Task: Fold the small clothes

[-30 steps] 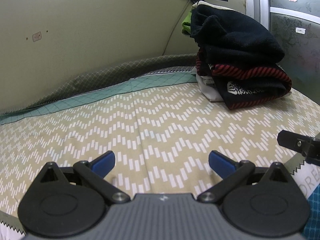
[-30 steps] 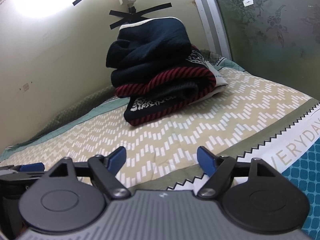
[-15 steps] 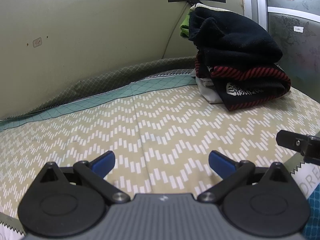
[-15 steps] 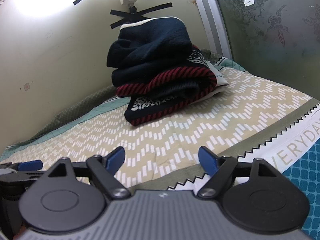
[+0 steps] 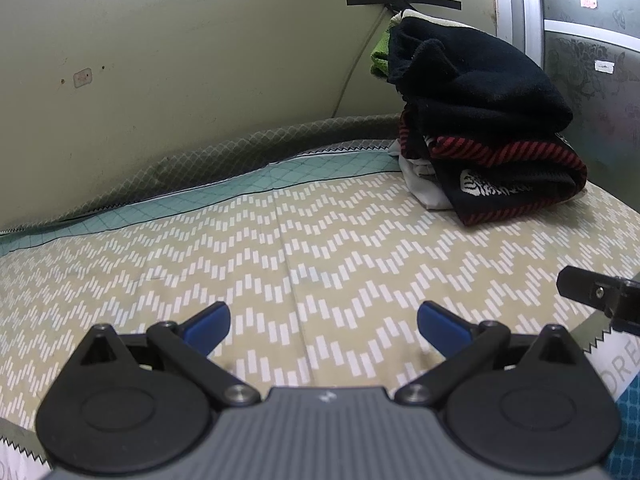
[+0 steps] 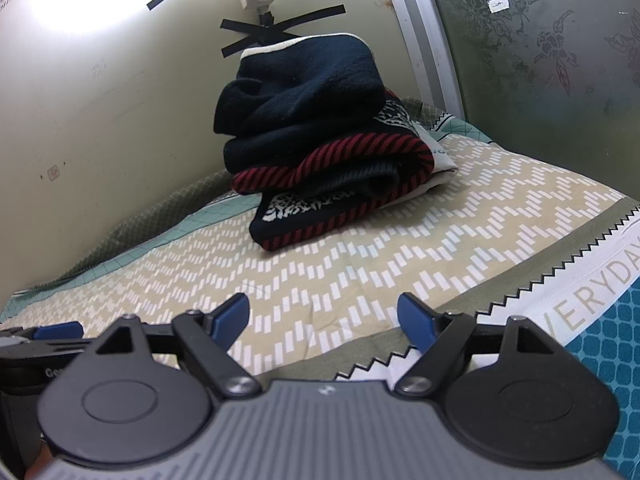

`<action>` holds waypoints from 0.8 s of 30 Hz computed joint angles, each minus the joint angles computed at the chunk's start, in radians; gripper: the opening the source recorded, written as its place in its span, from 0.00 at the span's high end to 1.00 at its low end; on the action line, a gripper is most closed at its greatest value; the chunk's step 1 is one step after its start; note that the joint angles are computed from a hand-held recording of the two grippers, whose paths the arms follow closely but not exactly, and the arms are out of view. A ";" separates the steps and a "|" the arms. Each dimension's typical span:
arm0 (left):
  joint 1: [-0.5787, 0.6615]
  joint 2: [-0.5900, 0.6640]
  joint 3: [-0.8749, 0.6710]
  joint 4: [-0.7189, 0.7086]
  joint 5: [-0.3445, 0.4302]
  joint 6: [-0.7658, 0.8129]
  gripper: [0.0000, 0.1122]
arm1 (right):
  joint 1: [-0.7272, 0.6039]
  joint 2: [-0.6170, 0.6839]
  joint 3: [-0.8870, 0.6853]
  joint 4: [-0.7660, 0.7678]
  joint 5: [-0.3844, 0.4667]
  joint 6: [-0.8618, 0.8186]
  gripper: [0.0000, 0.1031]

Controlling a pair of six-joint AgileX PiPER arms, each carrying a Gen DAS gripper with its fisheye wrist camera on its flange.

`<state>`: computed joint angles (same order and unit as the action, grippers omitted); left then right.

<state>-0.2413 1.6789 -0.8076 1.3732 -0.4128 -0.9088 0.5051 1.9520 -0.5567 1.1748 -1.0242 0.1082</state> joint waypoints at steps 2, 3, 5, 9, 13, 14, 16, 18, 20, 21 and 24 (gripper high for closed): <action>-0.003 -0.003 0.004 -0.015 0.002 0.015 0.08 | 0.001 0.002 0.001 -0.002 -0.004 0.006 0.28; -0.004 -0.005 0.006 -0.022 0.004 0.023 0.08 | 0.002 0.003 0.002 -0.004 -0.006 0.009 0.28; -0.010 -0.010 0.014 -0.058 0.010 0.060 0.08 | 0.002 0.003 0.003 -0.004 -0.008 0.011 0.28; -0.016 -0.023 0.036 -0.136 0.006 0.151 0.08 | 0.007 0.004 0.006 -0.003 -0.018 0.015 0.28; -0.015 -0.032 0.047 -0.172 -0.002 0.186 0.08 | 0.017 0.006 0.012 -0.001 -0.036 0.028 0.28; -0.013 -0.034 0.049 -0.171 -0.005 0.184 0.08 | 0.020 0.006 0.012 0.003 -0.038 0.028 0.28; -0.008 -0.036 0.048 -0.154 -0.012 0.167 0.08 | 0.024 0.008 0.013 0.006 -0.045 0.030 0.28; -0.005 -0.039 0.048 -0.154 -0.013 0.160 0.08 | 0.028 0.009 0.013 0.008 -0.053 0.035 0.28; -0.011 -0.041 0.051 -0.191 -0.001 0.186 0.08 | 0.032 0.011 0.012 0.013 -0.059 0.035 0.27; -0.013 -0.042 0.051 -0.207 0.006 0.197 0.08 | 0.034 0.012 0.010 0.015 -0.061 0.035 0.27; -0.015 -0.044 0.049 -0.196 0.018 0.180 0.08 | 0.034 0.012 0.010 0.016 -0.061 0.034 0.27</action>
<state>-0.2563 1.6352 -0.7585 1.1769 -0.3949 -0.7286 0.5392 1.9640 -0.5468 1.1905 -1.0851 0.1426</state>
